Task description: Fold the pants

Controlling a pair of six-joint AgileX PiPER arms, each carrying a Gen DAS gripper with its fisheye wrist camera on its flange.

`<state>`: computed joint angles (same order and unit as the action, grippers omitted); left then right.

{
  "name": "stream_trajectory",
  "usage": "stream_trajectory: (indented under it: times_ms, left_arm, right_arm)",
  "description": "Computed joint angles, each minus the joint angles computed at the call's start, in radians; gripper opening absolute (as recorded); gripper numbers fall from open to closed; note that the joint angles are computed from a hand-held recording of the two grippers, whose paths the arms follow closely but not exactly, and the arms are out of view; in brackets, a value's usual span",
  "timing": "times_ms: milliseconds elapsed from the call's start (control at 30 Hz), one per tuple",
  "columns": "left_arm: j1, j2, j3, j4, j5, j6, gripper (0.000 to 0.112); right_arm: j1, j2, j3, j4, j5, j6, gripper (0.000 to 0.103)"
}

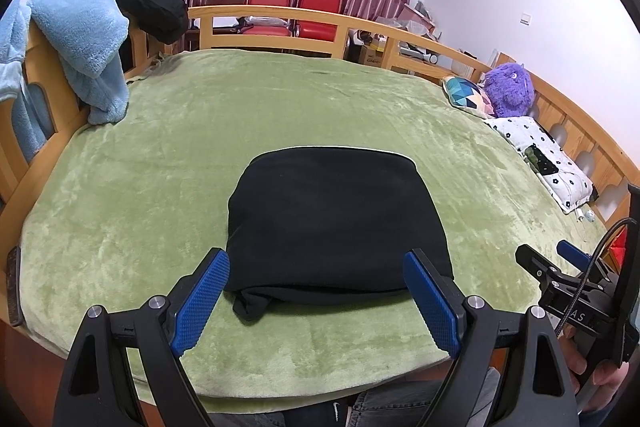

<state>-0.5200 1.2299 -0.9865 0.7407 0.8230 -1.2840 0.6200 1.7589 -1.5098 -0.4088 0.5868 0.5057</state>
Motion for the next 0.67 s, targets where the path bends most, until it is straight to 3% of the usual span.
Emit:
stream_trajectory:
  times_ms: [667]
  left_arm:
    - [0.021, 0.025, 0.005, -0.012, -0.036, -0.003, 0.088]
  right_arm:
    - [-0.003, 0.056, -0.064, 0.036, 0.018, -0.036, 0.101]
